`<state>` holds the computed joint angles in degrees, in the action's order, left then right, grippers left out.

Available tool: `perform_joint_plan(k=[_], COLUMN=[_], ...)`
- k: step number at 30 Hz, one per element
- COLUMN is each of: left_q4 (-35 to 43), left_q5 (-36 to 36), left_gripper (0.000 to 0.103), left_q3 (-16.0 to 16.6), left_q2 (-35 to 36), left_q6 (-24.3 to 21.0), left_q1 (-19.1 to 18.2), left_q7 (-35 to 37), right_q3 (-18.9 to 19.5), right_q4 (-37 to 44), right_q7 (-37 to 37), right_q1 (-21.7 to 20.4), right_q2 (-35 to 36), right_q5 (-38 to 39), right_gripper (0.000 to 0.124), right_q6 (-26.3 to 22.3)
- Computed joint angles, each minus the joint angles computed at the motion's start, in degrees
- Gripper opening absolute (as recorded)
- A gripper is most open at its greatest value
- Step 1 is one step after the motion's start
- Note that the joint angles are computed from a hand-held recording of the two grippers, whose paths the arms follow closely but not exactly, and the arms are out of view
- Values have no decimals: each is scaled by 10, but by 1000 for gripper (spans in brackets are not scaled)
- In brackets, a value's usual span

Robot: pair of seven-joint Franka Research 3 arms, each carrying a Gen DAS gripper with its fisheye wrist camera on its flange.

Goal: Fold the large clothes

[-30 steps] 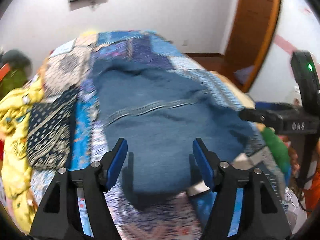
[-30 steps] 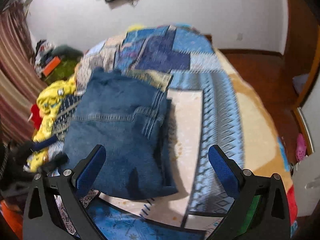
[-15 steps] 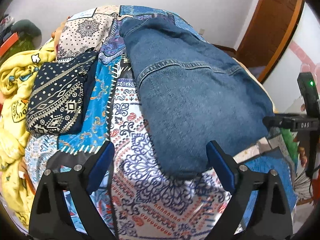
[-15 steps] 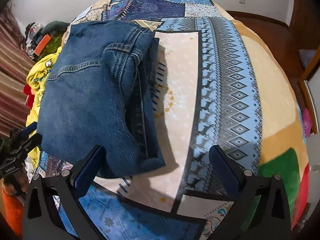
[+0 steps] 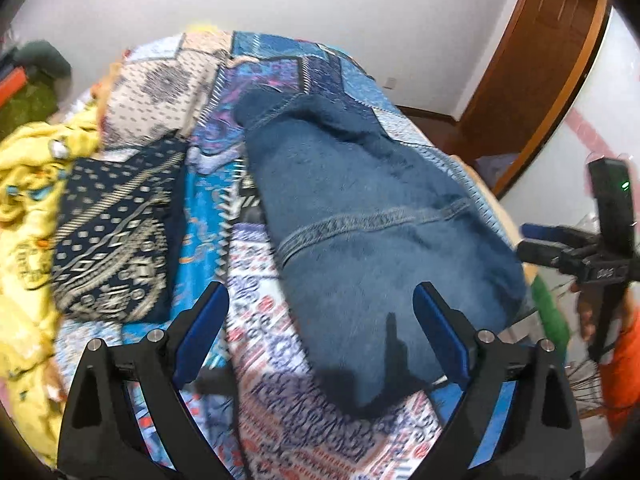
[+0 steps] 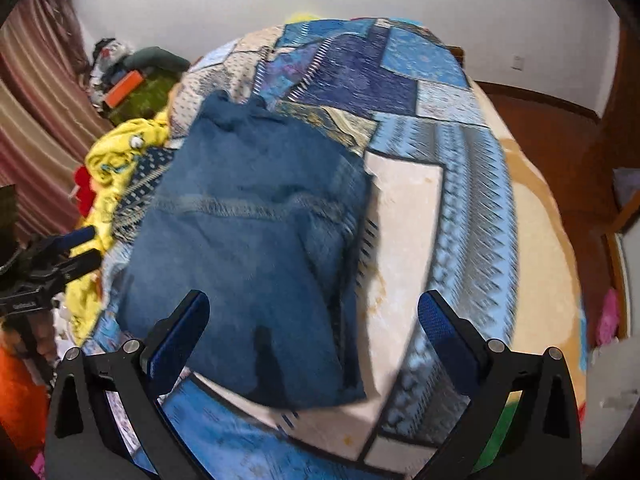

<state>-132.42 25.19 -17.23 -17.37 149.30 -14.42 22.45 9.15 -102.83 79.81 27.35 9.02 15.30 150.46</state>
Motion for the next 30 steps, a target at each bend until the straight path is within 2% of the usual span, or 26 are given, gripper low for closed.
perform_joint_plan(k=[2, 5, 6, 9, 10, 11, 12, 13, 17, 18, 20, 23, 25, 27, 30], left_q4=[1, -12, -19, -28, -28, -23, -18, -13, 31, 36, 39, 32, 24, 10, -6], left_q5=[-37, -132, -203, -391, -489, -555, -591, -613, -836, -845, -804, -758, -727, -662, -587], left_gripper=[94, 93, 93, 93, 93, 93, 92, 92, 92, 92, 88, 81, 72, 64, 56], left_q3=[22, 57, 83, 123, 144, 154, 155, 153, 149, 142, 126, 104, 90, 75, 55], left_q2=[19, 45, 60, 89, 101, 111, 119, 125, 164, 169, 175, 174, 170, 153, 124], left_q6=[24, 82, 114, 168, 189, 197, 201, 201, 198, 203, 218, 230, 239, 239, 239], left_q1=[-7, -24, -47, -90, -117, -129, -131, -128, -127, -121, -109, -90, -77, -60, -43], left_q7=[22, 86, 134, 258, 327, 377, 407, 427, 617, 629, 603, 563, 529, 483, 433], right_q3=[3, 7, 4, 15, 20, 23, 30, 36, 38, 46, 53, 51, 47, 44, 33], right_q4=[39, 99, 129, 197, 221, 240, 273, 285, 301, 305, 313, 289, 272, 252, 220], right_q7=[-13, -28, -25, -26, -23, -25, -33, -45, -76, -85, -81, -75, -72, -69, -62], right_q1=[-4, -13, -14, -37, -45, -51, -59, -65, -63, -69, -79, -82, -76, -70, -45], right_q2=[32, 85, 110, 166, 186, 200, 223, 233, 244, 249, 258, 244, 229, 209, 173], right_q5=[17, 46, 46, 99, 121, 135, 152, 168, 186, 204, 239, 266, 268, 268, 236], right_gripper=[103, 103, 102, 102, 102, 102, 102, 102, 99, 93, 86, 74, 65, 50, 41], right_q6=[-26, -70, -91, -146, -166, -185, -219, -226, -235, -244, -259, -246, -233, -220, -186])
